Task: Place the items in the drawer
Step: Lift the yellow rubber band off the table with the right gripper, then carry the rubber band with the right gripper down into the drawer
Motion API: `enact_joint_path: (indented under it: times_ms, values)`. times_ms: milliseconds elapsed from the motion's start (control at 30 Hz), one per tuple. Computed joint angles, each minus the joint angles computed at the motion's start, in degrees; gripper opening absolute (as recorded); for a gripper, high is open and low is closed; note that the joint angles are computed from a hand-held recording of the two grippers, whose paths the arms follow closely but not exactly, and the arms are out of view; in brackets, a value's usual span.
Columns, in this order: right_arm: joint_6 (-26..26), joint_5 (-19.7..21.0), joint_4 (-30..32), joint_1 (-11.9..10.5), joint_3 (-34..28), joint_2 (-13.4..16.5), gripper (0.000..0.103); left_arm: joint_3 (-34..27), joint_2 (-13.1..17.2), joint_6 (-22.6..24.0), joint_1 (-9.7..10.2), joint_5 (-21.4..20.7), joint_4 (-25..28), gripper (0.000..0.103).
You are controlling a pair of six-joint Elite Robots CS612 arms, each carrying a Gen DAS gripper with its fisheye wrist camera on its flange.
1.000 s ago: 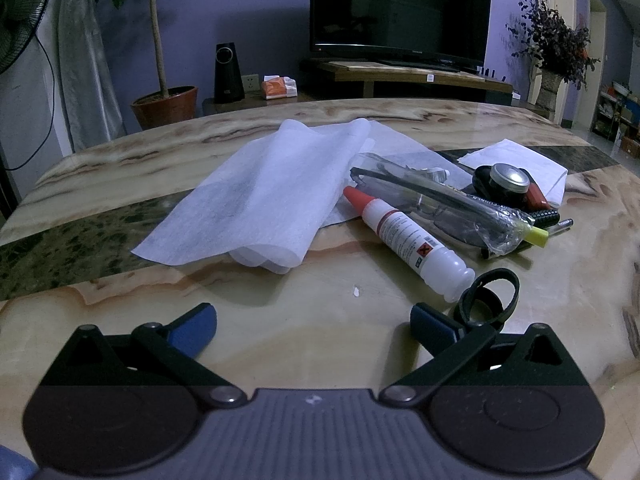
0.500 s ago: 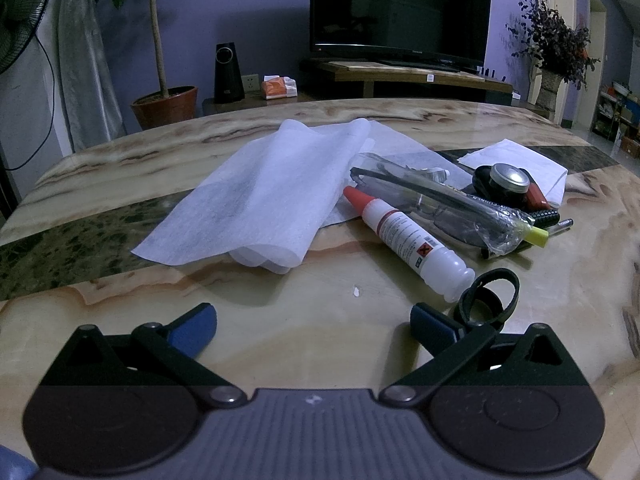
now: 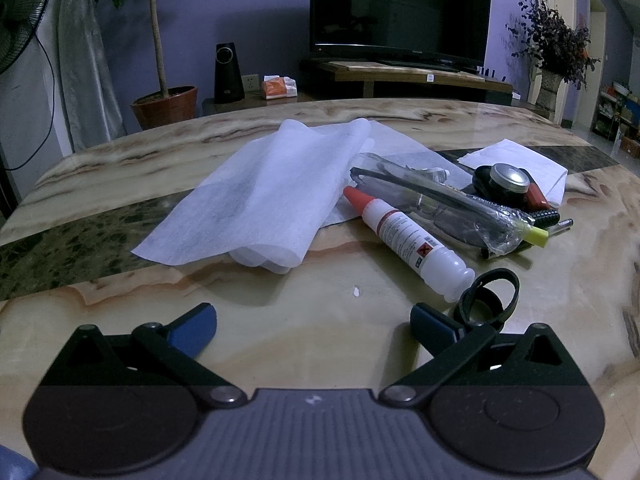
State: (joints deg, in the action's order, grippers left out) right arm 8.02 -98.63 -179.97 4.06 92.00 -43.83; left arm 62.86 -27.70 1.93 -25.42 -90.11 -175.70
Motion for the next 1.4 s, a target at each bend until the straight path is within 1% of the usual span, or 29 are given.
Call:
enact_joint_path:
  times_ms: [67,100,133,167,267,467,633,833,900,967,1133,1233,1333,1400]
  values:
    - [-0.3,-0.2,0.0,0.1,0.0,0.0,0.012,0.0,0.0,0.0,0.0,0.0,0.0,0.103]
    - [-0.1,0.1,0.0,0.0,0.1,-0.1,0.01,0.0,0.0,0.0,0.0,0.0,0.0,0.103]
    - [0.2,0.6,-0.2,-0.1,0.3,-0.2,0.008,0.0,0.0,0.0,-0.01,0.0,0.0,0.103]
    - [0.5,1.1,-0.3,-0.2,0.4,-0.2,0.001,0.0,0.0,0.0,-0.01,0.0,0.0,0.103]
    - [1.6,2.8,-1.1,-0.5,0.8,-0.4,0.001,0.0,0.0,0.0,0.0,0.0,0.0,0.103]
    - [4.7,7.0,-6.0,-1.2,2.3,-0.9,0.001,0.0,0.0,0.0,0.0,0.0,0.0,0.103]
    - [5.3,7.9,-7.4,-1.3,2.8,-1.1,0.001,0.0,0.0,0.0,0.0,0.0,0.0,0.103]
    - [3.5,15.8,-12.8,-1.6,4.0,-1.2,0.001,0.0,0.0,0.0,-0.02,0.0,0.0,0.103]
    - [1.4,19.3,-13.9,-1.6,4.4,-1.4,0.001,0.0,0.0,0.0,0.0,0.0,0.0,0.103]
    - [-1.4,21.7,-14.3,-1.3,4.6,-1.6,0.001,0.0,0.0,0.0,0.0,0.0,0.0,0.103]
    - [-6.3,27.4,-12.7,-0.7,4.4,-1.8,0.001,0.0,0.0,0.0,-0.01,0.0,0.0,0.103]
    - [-9.6,30.9,-10.6,0.0,4.8,-2.3,0.001,0.0,0.0,0.0,0.0,0.0,0.0,0.103]
    - [-13.8,34.1,-7.7,1.2,5.4,-2.6,0.001,0.0,0.0,0.0,-0.03,0.0,0.0,0.103]
    - [-15.1,35.8,-5.2,2.2,5.5,-2.5,0.001,0.0,0.0,0.0,0.0,0.0,0.0,0.103]
